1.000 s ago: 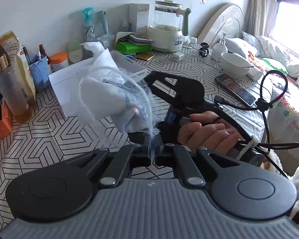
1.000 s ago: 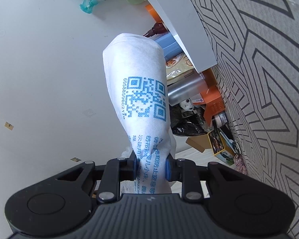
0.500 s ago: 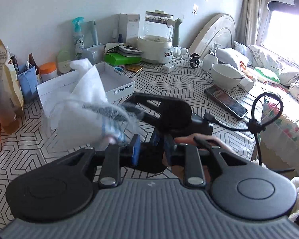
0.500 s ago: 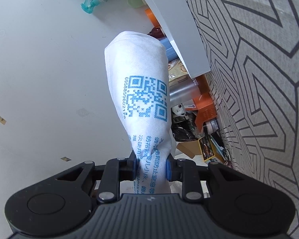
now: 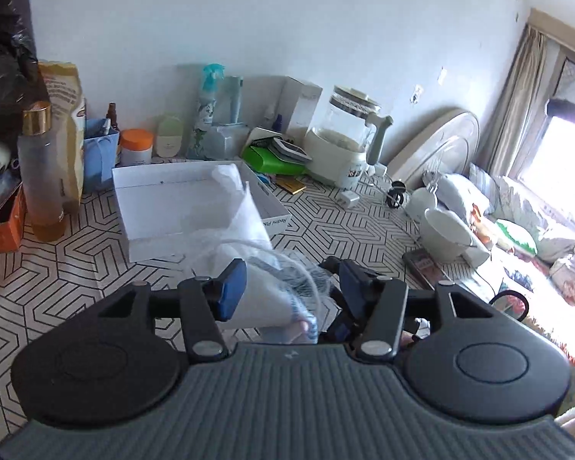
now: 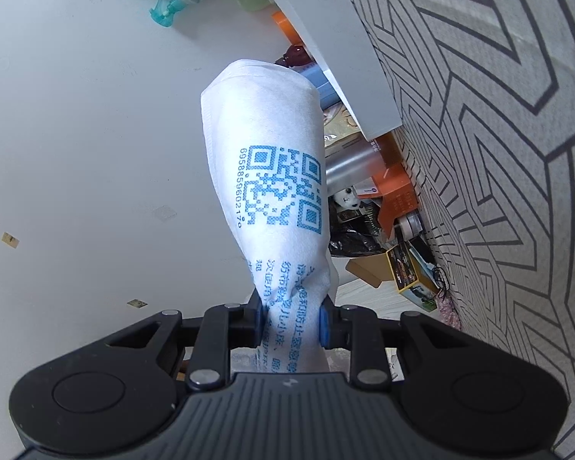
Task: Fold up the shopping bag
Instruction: 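Carry the rolled bag upright with the right tool toward the white box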
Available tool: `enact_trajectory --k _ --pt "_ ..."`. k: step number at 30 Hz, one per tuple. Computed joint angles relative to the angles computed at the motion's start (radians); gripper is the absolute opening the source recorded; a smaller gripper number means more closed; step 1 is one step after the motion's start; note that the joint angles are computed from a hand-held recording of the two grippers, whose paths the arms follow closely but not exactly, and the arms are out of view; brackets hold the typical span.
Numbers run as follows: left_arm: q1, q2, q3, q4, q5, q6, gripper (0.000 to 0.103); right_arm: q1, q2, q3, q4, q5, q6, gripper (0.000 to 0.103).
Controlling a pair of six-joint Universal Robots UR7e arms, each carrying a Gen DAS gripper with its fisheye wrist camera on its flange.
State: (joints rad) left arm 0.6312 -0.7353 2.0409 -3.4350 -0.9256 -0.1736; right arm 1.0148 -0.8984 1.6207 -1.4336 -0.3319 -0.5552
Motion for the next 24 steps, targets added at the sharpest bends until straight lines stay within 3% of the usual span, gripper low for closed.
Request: enact_trajectory --k 4,12,14,15,16,17,24 --pt "0.009 0.003 0.012 0.003 0.067 -0.041 0.055 -0.001 0.001 -0.028 0.065 0.008 -0.041 0.027" --pt "0.068 0.055 -0.045 -0.017 0.043 -0.004 0.055 -0.016 0.023 -0.098 0.244 -0.009 -0.152 0.028" --pt "0.081 0.064 -0.065 -0.013 0.031 0.021 0.046 -0.019 0.032 -0.125 0.303 -0.027 -0.193 0.028" --pt "0.087 0.068 -0.075 -0.004 0.021 0.029 0.039 -0.019 0.036 -0.136 0.326 -0.035 -0.207 0.028" --pt "0.093 0.071 -0.085 0.009 0.009 0.035 0.025 -0.02 0.04 -0.147 0.346 -0.043 -0.219 0.028" --pt "0.099 0.074 -0.096 0.021 -0.002 0.04 0.018 -0.019 0.044 -0.159 0.364 -0.053 -0.23 0.028" --pt "0.145 0.119 -0.19 0.035 -0.023 0.087 0.014 -0.005 0.074 -0.235 0.467 -0.124 -0.313 0.028"
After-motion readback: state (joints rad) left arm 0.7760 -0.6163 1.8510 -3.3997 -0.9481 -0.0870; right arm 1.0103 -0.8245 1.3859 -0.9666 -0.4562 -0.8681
